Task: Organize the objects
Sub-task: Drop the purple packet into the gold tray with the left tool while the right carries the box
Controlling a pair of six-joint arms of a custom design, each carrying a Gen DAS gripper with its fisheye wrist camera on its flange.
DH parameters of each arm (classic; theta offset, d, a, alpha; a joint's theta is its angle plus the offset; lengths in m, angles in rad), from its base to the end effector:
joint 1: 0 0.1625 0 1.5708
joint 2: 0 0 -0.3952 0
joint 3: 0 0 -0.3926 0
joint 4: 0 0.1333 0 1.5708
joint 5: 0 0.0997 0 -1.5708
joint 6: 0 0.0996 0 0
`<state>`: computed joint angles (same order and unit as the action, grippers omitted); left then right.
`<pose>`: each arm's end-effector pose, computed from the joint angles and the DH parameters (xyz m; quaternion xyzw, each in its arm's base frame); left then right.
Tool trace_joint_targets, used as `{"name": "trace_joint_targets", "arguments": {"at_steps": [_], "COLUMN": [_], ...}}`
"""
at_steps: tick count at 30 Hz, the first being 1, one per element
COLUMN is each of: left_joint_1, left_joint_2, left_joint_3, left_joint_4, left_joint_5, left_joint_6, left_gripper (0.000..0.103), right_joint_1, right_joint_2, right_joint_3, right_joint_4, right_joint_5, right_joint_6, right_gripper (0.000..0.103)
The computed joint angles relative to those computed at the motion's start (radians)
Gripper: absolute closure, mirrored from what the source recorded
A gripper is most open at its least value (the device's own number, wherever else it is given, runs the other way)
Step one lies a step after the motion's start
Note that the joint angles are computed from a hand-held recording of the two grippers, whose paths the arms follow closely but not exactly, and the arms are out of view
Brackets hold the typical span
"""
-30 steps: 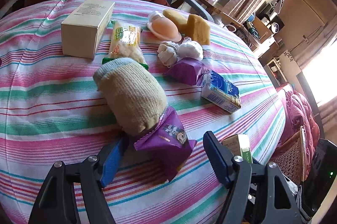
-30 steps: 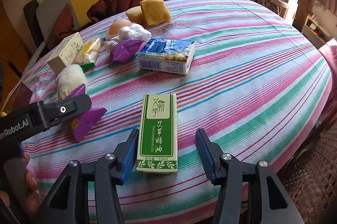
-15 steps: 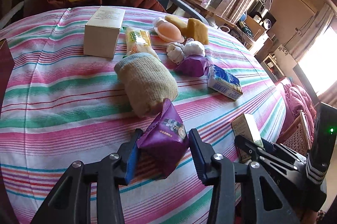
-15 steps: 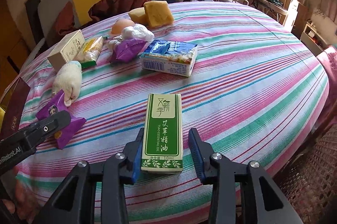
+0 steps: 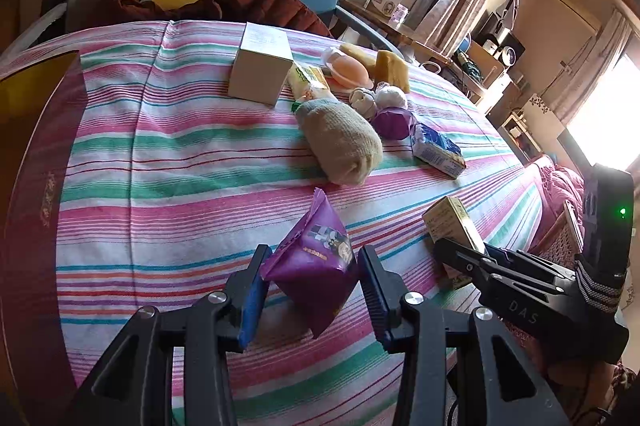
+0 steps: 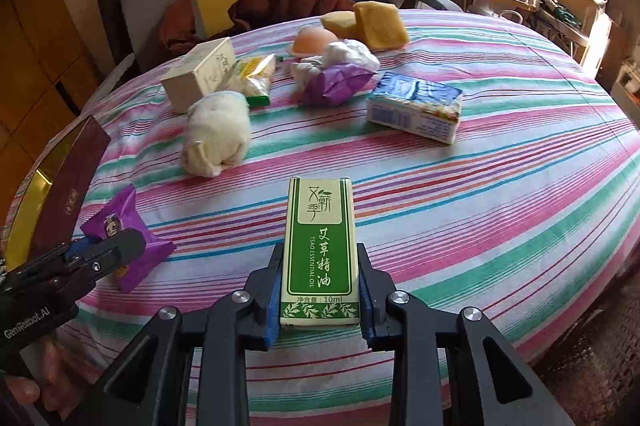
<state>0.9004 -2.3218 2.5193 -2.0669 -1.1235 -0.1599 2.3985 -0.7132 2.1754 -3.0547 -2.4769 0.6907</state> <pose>-0.0090 -0.2953 0.3179 0.2115 0.9413 -0.2212 0.1422 0.3629 -0.2589 -0.0285 0.0568 -0.8973 0.3084 0.3108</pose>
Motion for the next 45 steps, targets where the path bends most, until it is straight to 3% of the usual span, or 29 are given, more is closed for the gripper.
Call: {"name": "trace_joint_targets", "arguments": {"at_steps": [11, 15, 21, 28, 33, 37, 43, 45], "left_joint_1": [-0.079, -0.057, 0.13, 0.391, 0.538, 0.624, 0.675, 0.695], "left_joint_2": [-0.181, -0.208, -0.133, 0.057, 0.199, 0.299, 0.406, 0.429], "left_joint_3": [-0.081, -0.117, -0.196, -0.338, -0.449, -0.535, -0.622, -0.649], "left_joint_4": [0.169, 0.196, 0.103, -0.03, -0.091, -0.118, -0.157, -0.163], "left_joint_5": [0.045, 0.07, 0.045, 0.006, 0.011, 0.004, 0.054, 0.052], "left_joint_6": [-0.01, -0.001, 0.095, 0.195, 0.205, 0.19, 0.138, 0.099], "left_gripper": [0.058, 0.059, 0.058, 0.058, 0.058, 0.058, 0.056, 0.051], "right_joint_1": [0.035, 0.05, 0.069, 0.082, 0.102, 0.107, 0.121, 0.124], "right_joint_2": [0.062, 0.09, 0.138, 0.192, 0.238, 0.271, 0.339, 0.36], "right_joint_3": [-0.073, -0.107, -0.178, -0.281, -0.376, -0.45, -0.575, -0.613], "right_joint_4": [-0.018, -0.051, -0.079, -0.078, -0.061, -0.033, 0.039, 0.069], "right_joint_5": [0.056, 0.063, 0.081, 0.16, 0.207, 0.252, 0.287, 0.301], "right_joint_6": [-0.047, -0.093, -0.161, -0.238, -0.309, -0.335, -0.392, -0.401], "right_gripper": [0.072, 0.072, 0.072, 0.072, 0.072, 0.072, 0.072, 0.072]}}
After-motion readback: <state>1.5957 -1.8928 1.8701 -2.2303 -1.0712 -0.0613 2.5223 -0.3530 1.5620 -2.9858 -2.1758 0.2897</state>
